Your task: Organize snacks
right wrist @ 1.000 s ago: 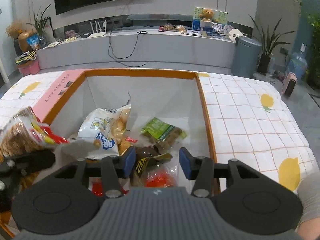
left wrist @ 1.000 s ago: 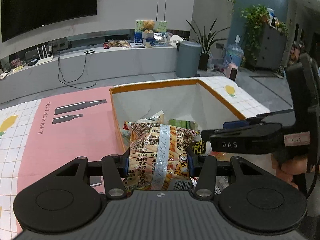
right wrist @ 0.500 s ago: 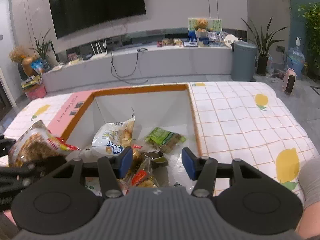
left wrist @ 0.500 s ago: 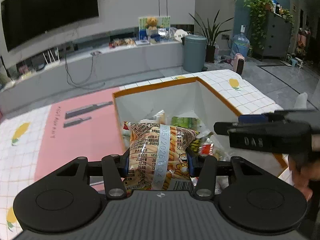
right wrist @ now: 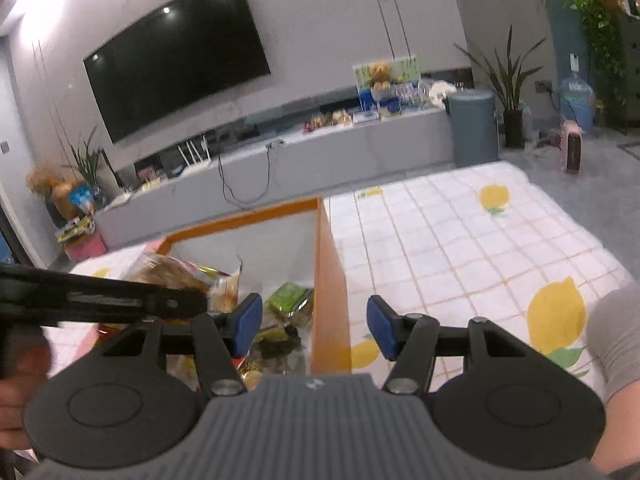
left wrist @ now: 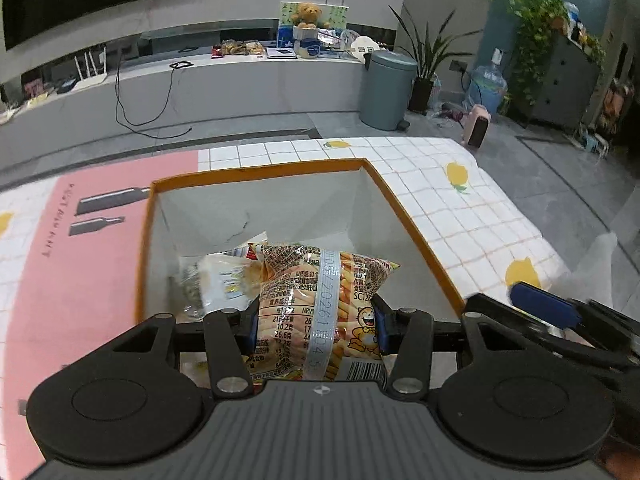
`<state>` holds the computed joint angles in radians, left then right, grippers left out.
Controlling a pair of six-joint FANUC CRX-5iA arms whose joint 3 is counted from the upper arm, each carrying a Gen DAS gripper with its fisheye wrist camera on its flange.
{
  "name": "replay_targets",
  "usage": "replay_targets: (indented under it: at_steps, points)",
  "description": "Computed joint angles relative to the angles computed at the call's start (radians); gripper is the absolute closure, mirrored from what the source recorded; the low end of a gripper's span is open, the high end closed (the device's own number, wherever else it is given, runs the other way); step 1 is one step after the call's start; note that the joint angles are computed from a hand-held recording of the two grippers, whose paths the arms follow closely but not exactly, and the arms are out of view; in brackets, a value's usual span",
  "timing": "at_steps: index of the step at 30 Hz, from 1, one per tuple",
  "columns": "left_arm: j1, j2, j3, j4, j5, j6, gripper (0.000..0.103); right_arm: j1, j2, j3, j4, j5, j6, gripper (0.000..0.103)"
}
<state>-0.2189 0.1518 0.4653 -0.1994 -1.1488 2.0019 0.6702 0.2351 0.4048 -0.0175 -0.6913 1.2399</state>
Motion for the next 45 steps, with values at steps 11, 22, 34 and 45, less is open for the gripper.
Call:
replay_targets:
  at_steps: [11,22,34,45]
  points:
    - [0.047,0.054,-0.031,0.159,0.046,-0.042,0.047,-0.013,0.007,-0.028,0.040,0.057,-0.081,0.044]
    - [0.059,0.245,0.174,0.229,-0.209,-0.030,0.029,-0.015,0.034,-0.008,0.047,0.055,-0.108,0.044]
    - [0.040,0.001,-0.084,0.120,0.091,-0.060,0.013,-0.010,-0.003,-0.061,0.070,0.133,-0.168,0.044]
    - [-0.152,-0.166,-0.048,-0.297,-0.044,0.144,0.009,0.057,-0.151,-0.232,0.307,0.149,-0.468,0.005]
